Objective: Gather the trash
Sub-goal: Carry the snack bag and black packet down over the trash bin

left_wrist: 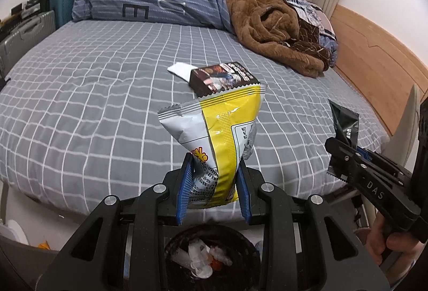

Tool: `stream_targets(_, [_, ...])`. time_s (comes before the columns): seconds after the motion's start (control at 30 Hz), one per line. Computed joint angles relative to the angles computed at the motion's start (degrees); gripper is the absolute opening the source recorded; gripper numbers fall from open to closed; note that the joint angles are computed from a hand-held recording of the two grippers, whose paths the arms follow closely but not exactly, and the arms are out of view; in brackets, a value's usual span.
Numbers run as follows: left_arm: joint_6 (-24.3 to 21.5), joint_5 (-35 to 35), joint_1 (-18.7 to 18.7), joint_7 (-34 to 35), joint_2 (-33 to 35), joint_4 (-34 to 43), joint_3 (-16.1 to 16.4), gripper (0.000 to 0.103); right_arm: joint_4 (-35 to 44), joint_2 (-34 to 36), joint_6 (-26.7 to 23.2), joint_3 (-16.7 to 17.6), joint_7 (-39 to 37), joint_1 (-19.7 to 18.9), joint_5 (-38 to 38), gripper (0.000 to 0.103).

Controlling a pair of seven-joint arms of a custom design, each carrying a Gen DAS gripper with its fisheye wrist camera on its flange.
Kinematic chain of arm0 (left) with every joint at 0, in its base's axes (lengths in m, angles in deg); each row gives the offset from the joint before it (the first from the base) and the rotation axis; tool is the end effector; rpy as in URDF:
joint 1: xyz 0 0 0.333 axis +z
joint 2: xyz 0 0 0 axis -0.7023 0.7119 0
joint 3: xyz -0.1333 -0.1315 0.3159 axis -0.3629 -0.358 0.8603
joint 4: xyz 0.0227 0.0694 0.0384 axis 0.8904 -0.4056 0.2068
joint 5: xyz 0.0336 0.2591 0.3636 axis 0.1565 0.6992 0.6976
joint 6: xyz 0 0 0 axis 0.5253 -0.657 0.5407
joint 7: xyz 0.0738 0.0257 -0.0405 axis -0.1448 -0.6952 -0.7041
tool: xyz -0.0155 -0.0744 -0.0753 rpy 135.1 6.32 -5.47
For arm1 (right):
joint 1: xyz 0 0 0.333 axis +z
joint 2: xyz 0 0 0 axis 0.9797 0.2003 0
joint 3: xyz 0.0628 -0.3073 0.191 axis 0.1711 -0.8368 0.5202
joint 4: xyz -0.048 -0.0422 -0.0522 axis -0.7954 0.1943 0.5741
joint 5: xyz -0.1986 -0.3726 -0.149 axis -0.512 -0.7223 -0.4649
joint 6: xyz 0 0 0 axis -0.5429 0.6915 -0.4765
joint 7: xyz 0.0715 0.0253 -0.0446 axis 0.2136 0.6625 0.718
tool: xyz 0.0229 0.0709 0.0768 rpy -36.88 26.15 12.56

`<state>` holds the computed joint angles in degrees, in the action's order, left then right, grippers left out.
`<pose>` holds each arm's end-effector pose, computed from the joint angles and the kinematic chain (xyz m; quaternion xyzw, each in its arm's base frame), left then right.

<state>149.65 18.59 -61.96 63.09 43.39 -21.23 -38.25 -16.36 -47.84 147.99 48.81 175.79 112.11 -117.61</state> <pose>0.6445 -0.3680 0.6104 -0.4922 0.7795 -0.3760 0.0931 0.5737 0.4415 0.6220 -0.5296 0.7528 -0.2814 0.2714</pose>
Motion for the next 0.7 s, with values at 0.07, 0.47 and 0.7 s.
stream_targets(0.07, [0.4, -0.7, 0.1, 0.5, -1.4, -2.0, -0.2, 0.03, -0.8, -0.5, -0.2, 0.2, 0.3, 0.2, 0.2, 0.018])
stream_targets(0.47, [1.5, -3.7, 0.4, 1.7, -7.1, -10.9, -0.5, 0.03, -3.7, -1.8, -1.2, 2.1, 1.9, 1.5, 2.3, 0.018])
stream_targets(0.7, [1.2, -6.3, 0.6, 2.7, -9.8, -15.2, -0.5, 0.03, -6.2, -2.7, -1.6, 2.9, 3.1, 2.2, 3.8, 0.018])
